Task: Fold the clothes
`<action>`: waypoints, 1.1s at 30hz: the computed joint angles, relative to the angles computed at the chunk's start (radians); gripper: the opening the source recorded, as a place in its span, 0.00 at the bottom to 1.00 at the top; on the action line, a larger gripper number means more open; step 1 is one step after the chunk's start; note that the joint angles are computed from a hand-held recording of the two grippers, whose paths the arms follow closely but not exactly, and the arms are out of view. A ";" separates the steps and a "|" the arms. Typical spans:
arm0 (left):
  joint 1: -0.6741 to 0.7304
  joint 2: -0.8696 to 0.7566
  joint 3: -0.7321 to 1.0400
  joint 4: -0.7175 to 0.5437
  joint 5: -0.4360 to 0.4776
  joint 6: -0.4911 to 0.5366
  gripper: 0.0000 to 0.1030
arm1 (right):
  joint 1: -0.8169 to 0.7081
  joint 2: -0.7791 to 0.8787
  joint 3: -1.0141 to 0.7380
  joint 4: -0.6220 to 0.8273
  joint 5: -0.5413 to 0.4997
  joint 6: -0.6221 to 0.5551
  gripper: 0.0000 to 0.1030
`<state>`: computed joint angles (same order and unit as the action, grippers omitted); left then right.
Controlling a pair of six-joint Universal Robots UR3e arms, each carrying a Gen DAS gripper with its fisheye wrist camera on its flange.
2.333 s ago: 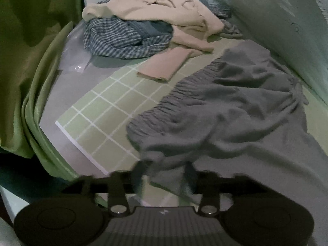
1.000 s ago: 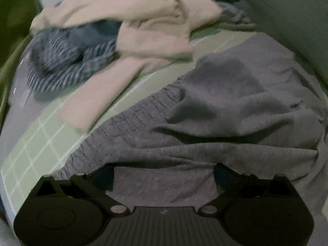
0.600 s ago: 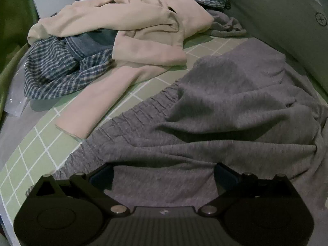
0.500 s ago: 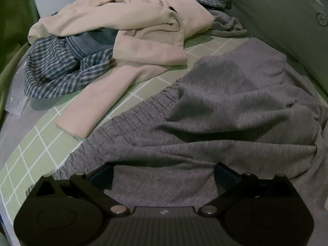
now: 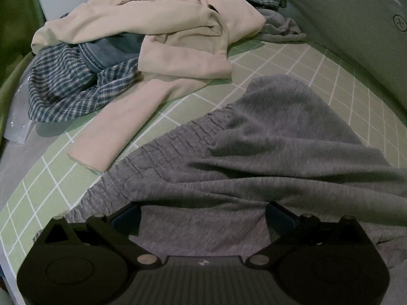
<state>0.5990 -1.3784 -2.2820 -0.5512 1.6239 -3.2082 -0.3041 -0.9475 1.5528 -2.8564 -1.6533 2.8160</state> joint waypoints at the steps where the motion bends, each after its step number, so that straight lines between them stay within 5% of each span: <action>1: -0.001 0.000 0.002 -0.002 0.000 0.000 1.00 | -0.041 0.004 -0.004 -0.001 -0.034 0.014 0.01; 8: -0.003 -0.008 0.021 -0.028 0.001 -0.003 1.00 | -0.213 0.027 -0.035 0.037 -0.249 0.116 0.02; 10: -0.004 -0.017 0.065 -0.089 0.002 -0.002 1.00 | -0.228 -0.006 -0.012 0.052 -0.221 0.138 0.05; 13: -0.005 -0.035 0.132 -0.180 0.002 -0.001 1.00 | -0.199 -0.050 0.011 0.049 -0.166 0.206 0.35; 17: 0.007 0.014 0.179 -0.200 -0.041 0.041 1.00 | -0.157 -0.077 -0.004 0.044 0.013 0.291 0.56; 21: 0.027 -0.016 0.235 -0.134 -0.103 0.076 1.00 | -0.116 0.000 -0.156 0.149 0.151 0.322 0.66; 28: -0.013 -0.297 0.446 -0.094 -0.096 0.006 0.98 | -0.048 0.228 -0.525 0.392 0.119 0.419 0.58; 30: -0.012 -0.348 0.493 -0.113 -0.111 -0.013 0.90 | -0.044 0.244 -0.566 0.420 0.118 0.411 0.39; 31: -0.012 -0.369 0.515 -0.124 -0.117 -0.019 0.81 | -0.045 0.245 -0.581 0.436 0.127 0.394 0.15; 32: -0.012 -0.391 0.538 -0.136 -0.124 -0.024 0.70 | -0.051 0.235 -0.578 0.444 0.142 0.381 0.04; 33: -0.006 -0.403 0.547 -0.138 -0.144 -0.024 0.62 | -0.058 0.217 -0.559 0.425 0.156 0.372 0.03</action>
